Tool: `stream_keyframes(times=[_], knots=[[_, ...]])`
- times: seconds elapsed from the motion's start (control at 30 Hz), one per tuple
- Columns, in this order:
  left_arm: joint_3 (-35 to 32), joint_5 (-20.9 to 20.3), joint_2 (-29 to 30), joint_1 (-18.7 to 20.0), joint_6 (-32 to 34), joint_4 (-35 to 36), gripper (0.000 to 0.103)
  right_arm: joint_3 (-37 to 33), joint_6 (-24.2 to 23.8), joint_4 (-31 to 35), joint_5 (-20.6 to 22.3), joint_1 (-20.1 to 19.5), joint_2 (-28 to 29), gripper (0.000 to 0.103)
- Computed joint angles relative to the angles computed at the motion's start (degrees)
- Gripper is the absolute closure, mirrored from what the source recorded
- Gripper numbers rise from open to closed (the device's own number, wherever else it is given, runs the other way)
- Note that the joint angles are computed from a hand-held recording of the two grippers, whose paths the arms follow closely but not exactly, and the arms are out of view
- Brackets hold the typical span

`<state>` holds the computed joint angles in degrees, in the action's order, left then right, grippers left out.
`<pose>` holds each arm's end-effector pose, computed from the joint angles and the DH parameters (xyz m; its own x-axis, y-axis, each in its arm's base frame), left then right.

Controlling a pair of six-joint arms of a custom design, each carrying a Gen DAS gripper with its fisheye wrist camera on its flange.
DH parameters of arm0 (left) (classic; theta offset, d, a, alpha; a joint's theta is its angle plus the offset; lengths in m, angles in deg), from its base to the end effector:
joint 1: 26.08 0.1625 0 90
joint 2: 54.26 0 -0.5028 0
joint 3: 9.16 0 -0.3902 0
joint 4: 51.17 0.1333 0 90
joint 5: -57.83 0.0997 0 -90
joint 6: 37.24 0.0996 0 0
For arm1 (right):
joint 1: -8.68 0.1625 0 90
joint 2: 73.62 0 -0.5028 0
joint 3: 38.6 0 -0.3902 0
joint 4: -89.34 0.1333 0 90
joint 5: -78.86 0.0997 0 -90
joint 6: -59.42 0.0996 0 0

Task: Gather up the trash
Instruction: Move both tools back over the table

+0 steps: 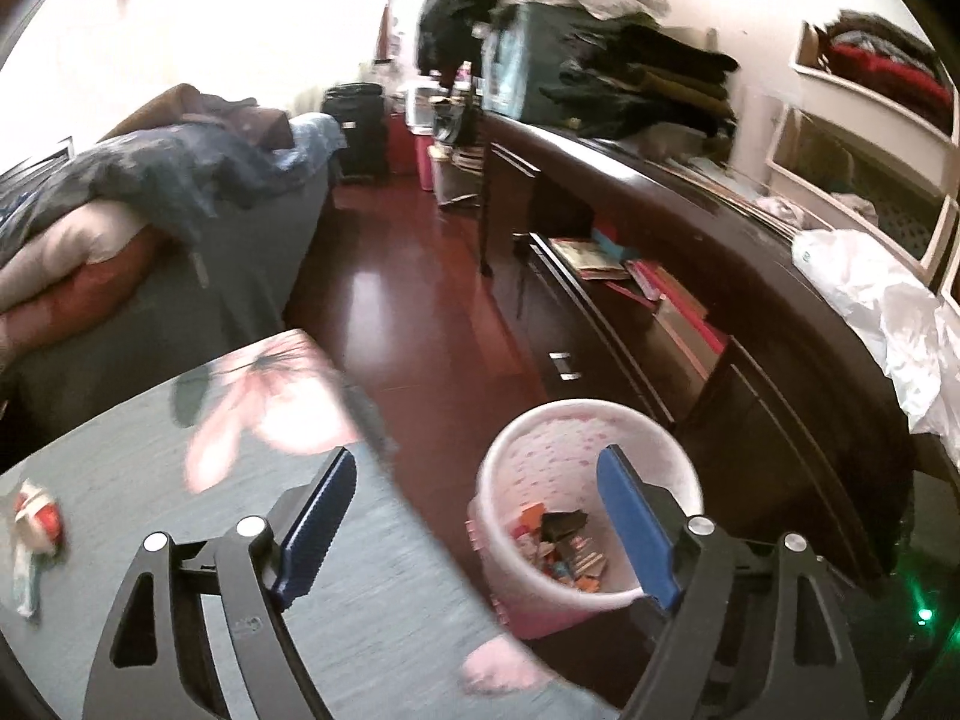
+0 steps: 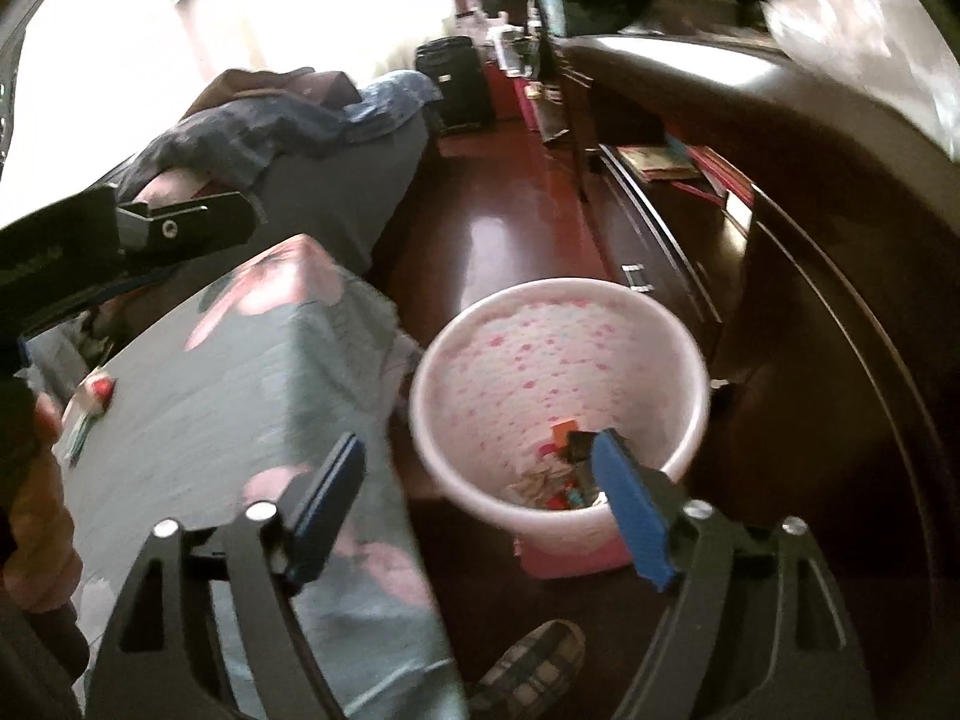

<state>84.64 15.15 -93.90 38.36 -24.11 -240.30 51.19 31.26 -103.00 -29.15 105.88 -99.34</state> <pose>-0.1303 -0.7512 0.1896 -0.7445 -0.0266 -0.6670 0.4871 0.6616 -0.5701 0.1970 -0.7417 0.0172 -0.8065 -0.3052 0.5063 -0.5434 0.7201 -0.4315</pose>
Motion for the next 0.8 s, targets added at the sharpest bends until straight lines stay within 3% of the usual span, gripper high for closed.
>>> stream_keyframes(times=[0.33, 0.57, 0.8], knots=[[10.9, 7.72, -8.46, 2.28, -5.37, -5.58, 0.015, 2.13, -4.27, 1.46, 0.27, 5.74, 1.14, 0.016], [15.06, 16.95, -12.99, 5.77, -5.67, -11.09, 0.015, 2.26, -6.89, 2.76, -0.4, 8.76, 2.99, 0.016], [17.0, 17.94, -17.85, 10.78, -10.12, -7.11, 0.015, 0.91, -8.82, 4.72, -0.95, 11.21, 5.3, 0.016]])
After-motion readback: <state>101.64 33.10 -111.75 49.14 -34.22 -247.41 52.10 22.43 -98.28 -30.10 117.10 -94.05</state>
